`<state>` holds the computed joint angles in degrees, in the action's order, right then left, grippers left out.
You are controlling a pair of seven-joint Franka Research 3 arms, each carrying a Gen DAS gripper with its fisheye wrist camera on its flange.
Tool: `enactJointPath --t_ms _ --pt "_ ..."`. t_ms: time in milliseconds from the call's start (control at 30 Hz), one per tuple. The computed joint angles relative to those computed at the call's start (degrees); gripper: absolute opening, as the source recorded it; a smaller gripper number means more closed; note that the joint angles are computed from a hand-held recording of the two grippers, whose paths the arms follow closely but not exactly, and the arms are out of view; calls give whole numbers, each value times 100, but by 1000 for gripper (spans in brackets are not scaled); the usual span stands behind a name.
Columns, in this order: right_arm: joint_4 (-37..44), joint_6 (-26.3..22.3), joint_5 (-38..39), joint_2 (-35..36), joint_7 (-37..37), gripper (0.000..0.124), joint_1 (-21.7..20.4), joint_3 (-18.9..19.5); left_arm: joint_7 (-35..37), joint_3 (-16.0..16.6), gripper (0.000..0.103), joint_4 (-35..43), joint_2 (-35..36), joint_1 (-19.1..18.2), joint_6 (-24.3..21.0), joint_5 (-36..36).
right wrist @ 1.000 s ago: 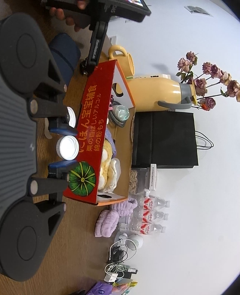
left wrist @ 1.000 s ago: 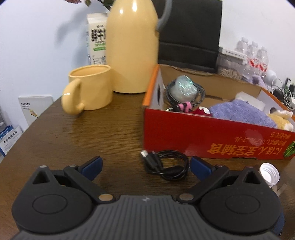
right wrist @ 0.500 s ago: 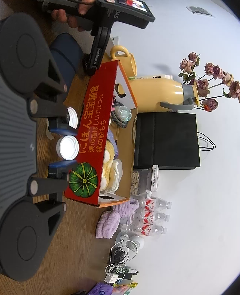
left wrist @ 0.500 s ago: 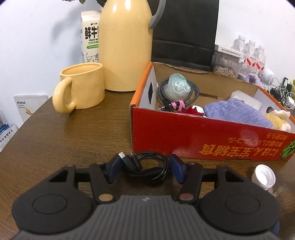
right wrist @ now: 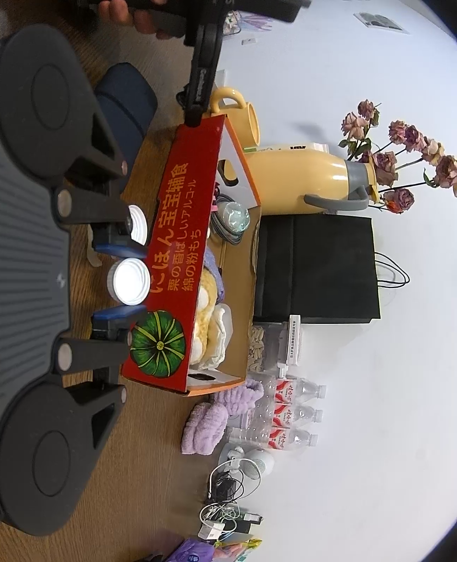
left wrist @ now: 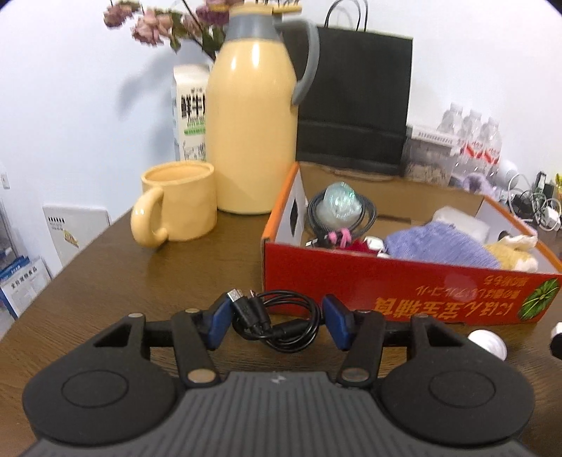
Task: Organize objects
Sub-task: 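Carry the cap and cable over the box and open both grippers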
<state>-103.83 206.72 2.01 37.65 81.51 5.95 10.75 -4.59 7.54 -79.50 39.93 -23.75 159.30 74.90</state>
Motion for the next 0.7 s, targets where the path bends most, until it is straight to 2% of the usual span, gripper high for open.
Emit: enactJointPath --t_ms 133,200,300,367,500,600,700 --pt "36 122 -168 39 87 28 -120 110 -786 175 57 -204 -250 -239 11 775" --pt "109 222 -333 77 141 27 -190 165 -1037 116 57 -174 -306 -243 0 1117" --pt "357 309 -427 163 136 27 -136 115 -1018 -81 57 78 -248 -139 -3 1273" --pt "608 240 -482 246 144 27 -113 109 -807 -189 57 366 -117 -75 0 1149" --pt "1349 -31 -450 534 66 27 3 58 -452 -150 57 1075 261 -127 -79 877" --pt "2049 -341 -327 853 -76 27 118 19 18 -127 57 1751 681 -130 -155 370" --pt "2837 -778 -142 1251 -220 27 201 35 795 -244 57 2710 1306 -20 -315 -355"
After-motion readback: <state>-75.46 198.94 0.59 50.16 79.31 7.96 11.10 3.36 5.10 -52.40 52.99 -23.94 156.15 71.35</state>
